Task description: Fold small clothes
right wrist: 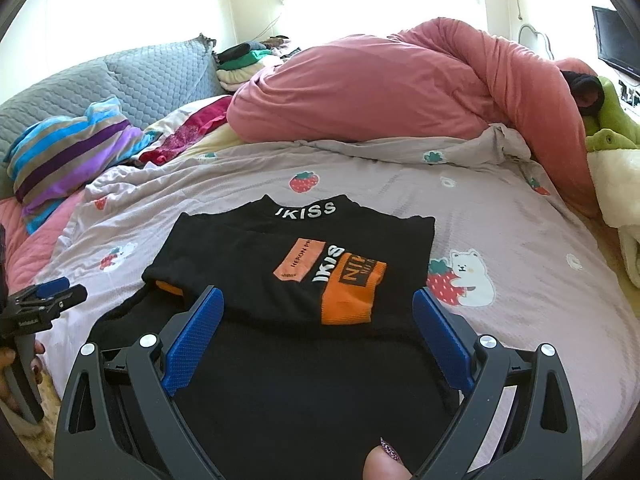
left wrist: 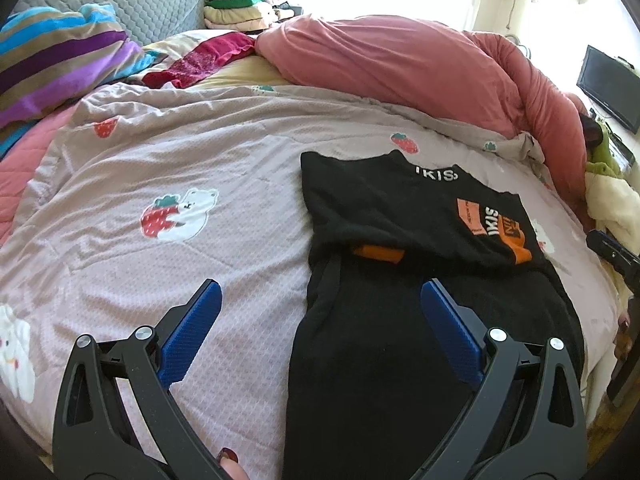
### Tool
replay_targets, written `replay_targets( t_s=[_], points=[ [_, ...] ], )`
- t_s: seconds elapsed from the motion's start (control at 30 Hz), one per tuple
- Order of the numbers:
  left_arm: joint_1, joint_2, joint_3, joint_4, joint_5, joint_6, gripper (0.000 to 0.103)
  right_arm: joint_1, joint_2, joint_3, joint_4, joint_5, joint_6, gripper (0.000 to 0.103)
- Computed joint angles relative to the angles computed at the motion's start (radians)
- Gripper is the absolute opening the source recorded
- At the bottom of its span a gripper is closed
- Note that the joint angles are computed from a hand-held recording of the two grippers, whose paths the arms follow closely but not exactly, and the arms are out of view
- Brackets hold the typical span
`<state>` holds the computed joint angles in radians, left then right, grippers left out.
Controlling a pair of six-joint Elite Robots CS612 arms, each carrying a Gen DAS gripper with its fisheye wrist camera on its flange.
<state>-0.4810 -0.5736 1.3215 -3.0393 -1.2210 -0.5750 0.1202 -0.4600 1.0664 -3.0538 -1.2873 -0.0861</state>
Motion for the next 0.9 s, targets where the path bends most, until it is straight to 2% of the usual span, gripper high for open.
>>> replay_targets(
  t_s=[0.27, 0.6, 0.9],
  points=[
    [-0.002, -0.019, 0.041, 0.011, -0.018, -0.038, 0.093, -0.008, -0.016, 0.043, 0.006, 0.0, -0.012, 0.095],
    [-0.007, -0.044, 0.087, 0.068, -0.032, -0.069, 0.093, -0.018, -0.036, 0.094, 0.017, 0.004, -0.043, 0.095],
    [-0.012, -0.063, 0.134, 0.059, -0.089, -0.066, 0.093, -0.028, -0.049, 0.126, 0.022, 0.021, -0.06, 0.095]
  ],
)
